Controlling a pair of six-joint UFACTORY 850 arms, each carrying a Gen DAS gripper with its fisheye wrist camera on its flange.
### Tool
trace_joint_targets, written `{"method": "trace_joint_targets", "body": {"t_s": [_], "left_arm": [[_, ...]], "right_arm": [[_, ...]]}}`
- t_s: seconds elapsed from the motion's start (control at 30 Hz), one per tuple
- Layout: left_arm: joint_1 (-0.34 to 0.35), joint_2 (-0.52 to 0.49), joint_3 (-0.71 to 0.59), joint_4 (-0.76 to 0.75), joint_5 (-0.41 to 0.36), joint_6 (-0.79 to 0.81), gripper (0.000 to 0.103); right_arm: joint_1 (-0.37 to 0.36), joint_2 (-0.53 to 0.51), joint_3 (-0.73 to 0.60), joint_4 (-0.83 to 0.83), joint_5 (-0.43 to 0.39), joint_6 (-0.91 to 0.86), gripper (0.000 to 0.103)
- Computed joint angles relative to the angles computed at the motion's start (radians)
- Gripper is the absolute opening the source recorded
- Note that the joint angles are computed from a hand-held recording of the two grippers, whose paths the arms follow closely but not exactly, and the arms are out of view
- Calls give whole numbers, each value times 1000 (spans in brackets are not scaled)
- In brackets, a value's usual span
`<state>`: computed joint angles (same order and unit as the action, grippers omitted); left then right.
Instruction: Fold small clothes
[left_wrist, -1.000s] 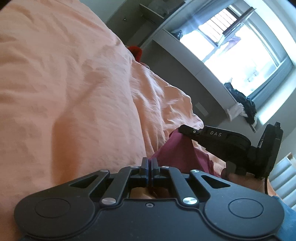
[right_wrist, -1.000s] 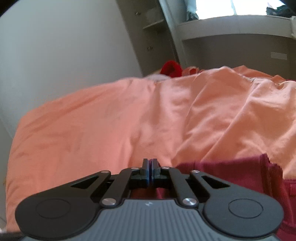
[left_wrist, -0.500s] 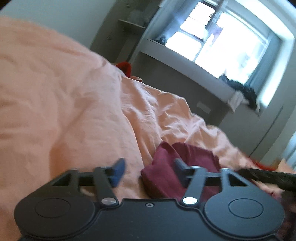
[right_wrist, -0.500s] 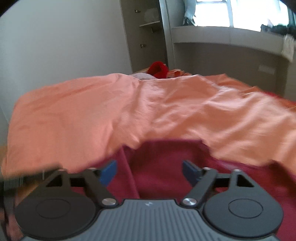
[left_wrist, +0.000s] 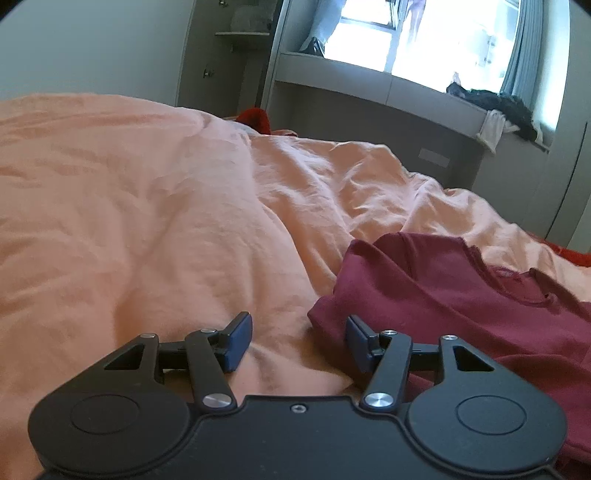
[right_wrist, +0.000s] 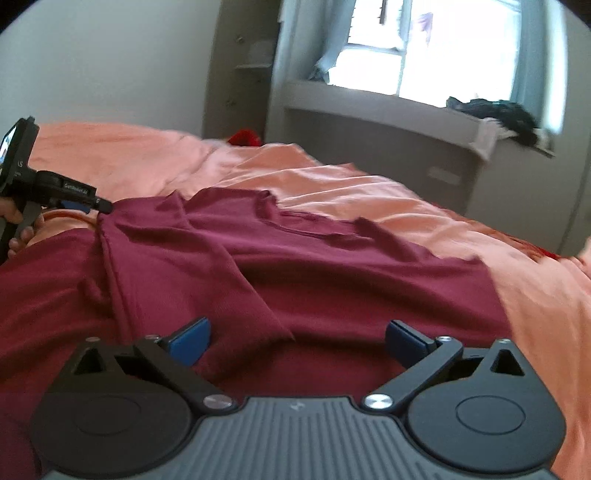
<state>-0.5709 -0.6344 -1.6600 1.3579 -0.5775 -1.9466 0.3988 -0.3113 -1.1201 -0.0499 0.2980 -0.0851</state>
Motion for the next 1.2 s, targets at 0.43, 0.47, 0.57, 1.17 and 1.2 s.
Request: {"method": "trace_joint_targets", "body": {"t_s": [0.43, 0.47, 0.57, 1.17, 1.2], "left_arm": [[-143, 208, 286, 331, -203, -253, 102], [-155, 226, 303, 336, -198, -243, 102], [-199, 274, 348, 342, -211, -215, 102], [-414, 353, 527, 299, -167, -221, 102], [-418, 350, 529, 288, -166, -221, 102]], "right_arm": [[-8, 329, 405, 166, 171, -279, 103], [0, 351, 424, 193, 170, -338, 103], [23, 405, 469, 243, 159, -476, 103], [227, 281, 457, 1006, 213, -1491, 103], [242, 256, 454, 1022, 264, -1528, 103]]}}
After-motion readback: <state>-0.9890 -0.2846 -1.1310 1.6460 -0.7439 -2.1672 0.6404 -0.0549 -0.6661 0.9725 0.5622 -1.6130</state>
